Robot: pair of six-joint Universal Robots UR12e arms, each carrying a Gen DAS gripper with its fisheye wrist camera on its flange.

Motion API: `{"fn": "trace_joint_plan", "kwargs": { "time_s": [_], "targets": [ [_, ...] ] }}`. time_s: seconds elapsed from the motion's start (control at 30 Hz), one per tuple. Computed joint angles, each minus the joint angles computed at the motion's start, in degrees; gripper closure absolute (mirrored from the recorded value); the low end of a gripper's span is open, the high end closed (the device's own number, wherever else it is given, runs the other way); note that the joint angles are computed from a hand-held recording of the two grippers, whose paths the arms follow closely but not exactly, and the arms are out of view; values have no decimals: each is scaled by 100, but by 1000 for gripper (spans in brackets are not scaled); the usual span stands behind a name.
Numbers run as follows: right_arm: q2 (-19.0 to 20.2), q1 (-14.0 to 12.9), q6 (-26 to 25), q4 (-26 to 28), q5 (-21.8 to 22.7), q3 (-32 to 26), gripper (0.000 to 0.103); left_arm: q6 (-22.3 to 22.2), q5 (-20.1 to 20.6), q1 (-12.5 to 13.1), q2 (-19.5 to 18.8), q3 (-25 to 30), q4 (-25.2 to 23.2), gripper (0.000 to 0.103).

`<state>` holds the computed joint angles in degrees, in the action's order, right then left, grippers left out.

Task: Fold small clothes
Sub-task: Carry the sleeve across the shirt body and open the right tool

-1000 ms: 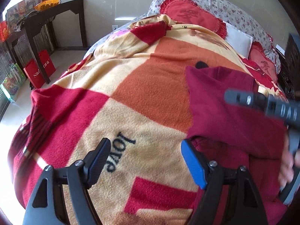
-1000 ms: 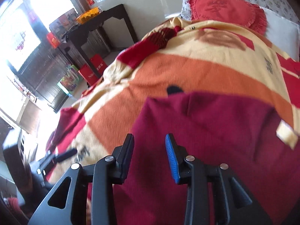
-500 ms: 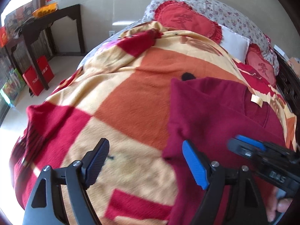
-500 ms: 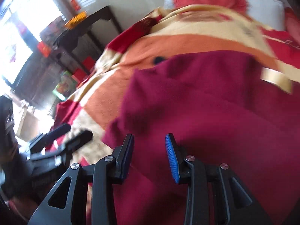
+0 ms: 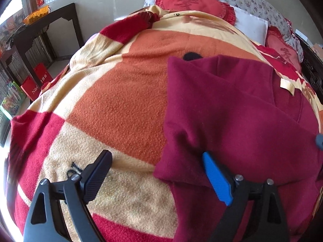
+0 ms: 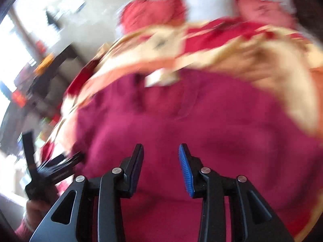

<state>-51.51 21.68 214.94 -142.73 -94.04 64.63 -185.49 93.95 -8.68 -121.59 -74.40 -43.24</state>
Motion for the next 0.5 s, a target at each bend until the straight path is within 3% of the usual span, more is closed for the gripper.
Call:
{"fn": "trace_joint_plan", "kwargs": {
  "time_s": [0.1, 0.17, 0.23, 0.27, 0.33, 0.4, 0.5],
  "targets": [
    [-158, -17, 351, 412, -1004, 146, 80, 21, 50, -28, 75, -74, 96, 10],
    [-225, -160, 406, 543, -860, 294, 81, 34, 5, -52, 124, -93, 119, 10],
    [-184, -231, 226, 547, -447, 293, 93, 102, -34, -79, 171, -114, 144, 10],
    [-182, -218, 119, 629, -557, 265, 103, 190, -22, -107, 199, -136, 182, 10],
    [-234, -179, -73, 333, -812, 357, 103, 304, 50, -160, 219, -156, 256, 10],
    [-286, -190, 131, 104, -849, 484, 103, 364, 82, -210, 213, -158, 275, 10],
    [-240, -198, 283, 352, -915, 481, 103, 438, 46, -276, 166, -80, 46, 10]
  ]
}}
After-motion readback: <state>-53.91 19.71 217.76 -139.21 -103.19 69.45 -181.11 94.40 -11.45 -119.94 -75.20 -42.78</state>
